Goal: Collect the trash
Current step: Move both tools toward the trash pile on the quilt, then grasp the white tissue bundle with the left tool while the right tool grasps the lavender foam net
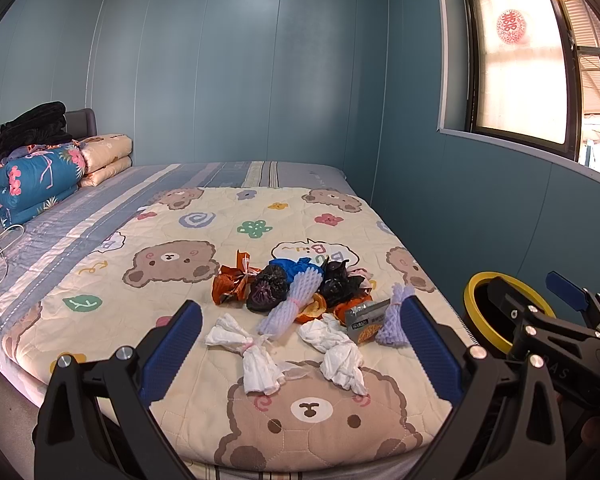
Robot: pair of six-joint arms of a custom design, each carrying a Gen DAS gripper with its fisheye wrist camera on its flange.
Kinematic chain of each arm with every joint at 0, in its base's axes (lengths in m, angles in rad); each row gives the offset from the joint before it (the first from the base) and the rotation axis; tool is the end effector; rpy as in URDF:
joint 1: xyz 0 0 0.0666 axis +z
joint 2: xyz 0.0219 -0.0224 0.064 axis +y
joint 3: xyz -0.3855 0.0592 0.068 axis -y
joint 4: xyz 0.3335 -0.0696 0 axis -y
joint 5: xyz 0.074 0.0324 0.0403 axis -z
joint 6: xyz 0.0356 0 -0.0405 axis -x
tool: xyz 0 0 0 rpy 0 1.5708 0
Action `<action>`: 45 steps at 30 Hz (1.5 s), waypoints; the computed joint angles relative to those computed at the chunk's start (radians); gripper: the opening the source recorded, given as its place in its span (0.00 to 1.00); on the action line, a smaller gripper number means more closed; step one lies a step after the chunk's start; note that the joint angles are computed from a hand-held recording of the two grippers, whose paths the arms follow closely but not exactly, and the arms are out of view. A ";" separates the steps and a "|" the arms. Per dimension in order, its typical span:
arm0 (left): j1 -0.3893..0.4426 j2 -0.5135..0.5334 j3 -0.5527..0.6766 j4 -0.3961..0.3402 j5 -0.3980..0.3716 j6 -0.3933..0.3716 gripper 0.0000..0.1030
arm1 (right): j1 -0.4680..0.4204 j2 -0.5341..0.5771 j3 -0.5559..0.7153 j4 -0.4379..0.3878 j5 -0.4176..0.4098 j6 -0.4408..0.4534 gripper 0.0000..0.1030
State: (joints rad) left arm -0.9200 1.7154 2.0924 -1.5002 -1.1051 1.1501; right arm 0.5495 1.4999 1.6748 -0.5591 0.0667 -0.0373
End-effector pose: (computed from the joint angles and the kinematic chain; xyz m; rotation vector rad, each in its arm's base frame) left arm 0.3240 -0.3737 0.5438 -0.5023 1.9309 0.2352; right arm 0.4213 0.2547 0.5367 -0.4555 1.9144 0.3208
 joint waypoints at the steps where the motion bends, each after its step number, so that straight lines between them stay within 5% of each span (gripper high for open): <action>1: 0.000 0.000 -0.001 0.000 0.000 0.001 0.93 | 0.000 0.000 0.000 0.000 -0.001 -0.001 0.93; 18: 0.003 -0.003 -0.054 -0.032 0.015 0.058 0.93 | -0.009 0.035 0.020 -0.011 0.009 -0.006 0.93; 24: 0.056 -0.013 -0.053 -0.025 0.084 0.014 0.93 | -0.031 0.102 0.098 -0.056 0.017 0.000 0.93; 37: 0.211 -0.064 -0.195 0.022 0.274 -0.032 0.93 | -0.051 0.359 0.451 -0.323 -0.080 0.039 0.93; 42: 0.278 -0.137 -0.329 0.208 0.415 -0.152 0.93 | -0.055 0.498 0.669 -0.469 -0.057 0.042 0.93; 45: 0.307 -0.138 -0.356 0.213 0.430 -0.174 0.93 | -0.061 0.613 0.871 -0.618 -0.076 0.035 0.93</action>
